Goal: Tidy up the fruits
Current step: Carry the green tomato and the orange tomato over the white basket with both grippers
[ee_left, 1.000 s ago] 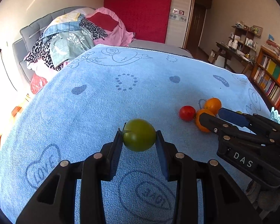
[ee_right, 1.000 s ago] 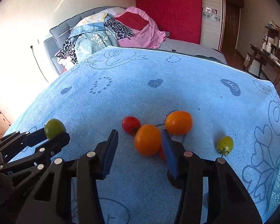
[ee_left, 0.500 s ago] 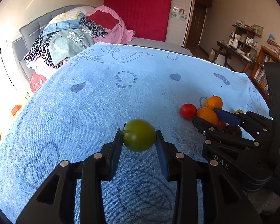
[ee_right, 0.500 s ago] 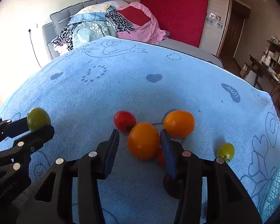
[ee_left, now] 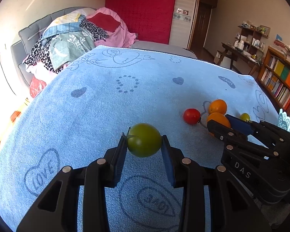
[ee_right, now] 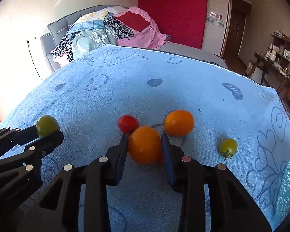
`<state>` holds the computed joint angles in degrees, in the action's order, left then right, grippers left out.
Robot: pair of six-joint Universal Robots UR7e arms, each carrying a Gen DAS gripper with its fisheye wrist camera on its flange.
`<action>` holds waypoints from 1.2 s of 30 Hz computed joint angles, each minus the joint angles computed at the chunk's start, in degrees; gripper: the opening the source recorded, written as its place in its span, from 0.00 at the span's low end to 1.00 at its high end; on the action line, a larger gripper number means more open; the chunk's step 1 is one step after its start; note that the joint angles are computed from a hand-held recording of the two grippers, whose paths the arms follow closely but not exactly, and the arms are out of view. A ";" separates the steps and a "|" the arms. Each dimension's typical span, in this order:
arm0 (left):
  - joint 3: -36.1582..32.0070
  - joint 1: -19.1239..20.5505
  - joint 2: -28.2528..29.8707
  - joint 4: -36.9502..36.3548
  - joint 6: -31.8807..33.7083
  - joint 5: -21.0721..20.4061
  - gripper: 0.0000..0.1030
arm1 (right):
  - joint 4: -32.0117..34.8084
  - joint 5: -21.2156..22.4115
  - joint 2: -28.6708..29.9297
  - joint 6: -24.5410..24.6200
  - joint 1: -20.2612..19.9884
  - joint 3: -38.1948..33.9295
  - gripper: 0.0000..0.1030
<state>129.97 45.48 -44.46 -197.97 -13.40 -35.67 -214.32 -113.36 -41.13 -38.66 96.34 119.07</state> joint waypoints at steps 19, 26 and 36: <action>1.00 -3.00 1.56 -5.47 3.65 0.52 0.35 | -7.55 6.05 -8.44 5.96 -0.58 11.54 0.35; 1.33 -5.16 2.06 -5.25 3.63 1.63 0.35 | -10.23 7.94 -11.89 7.86 -1.84 15.25 0.35; 1.52 -9.34 2.90 -5.62 4.63 2.53 0.35 | -15.01 10.00 -16.68 10.18 -4.29 20.40 0.35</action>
<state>131.50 36.14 -41.56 -203.60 -8.77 -33.14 -229.33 -103.36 -57.81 -28.48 92.06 139.47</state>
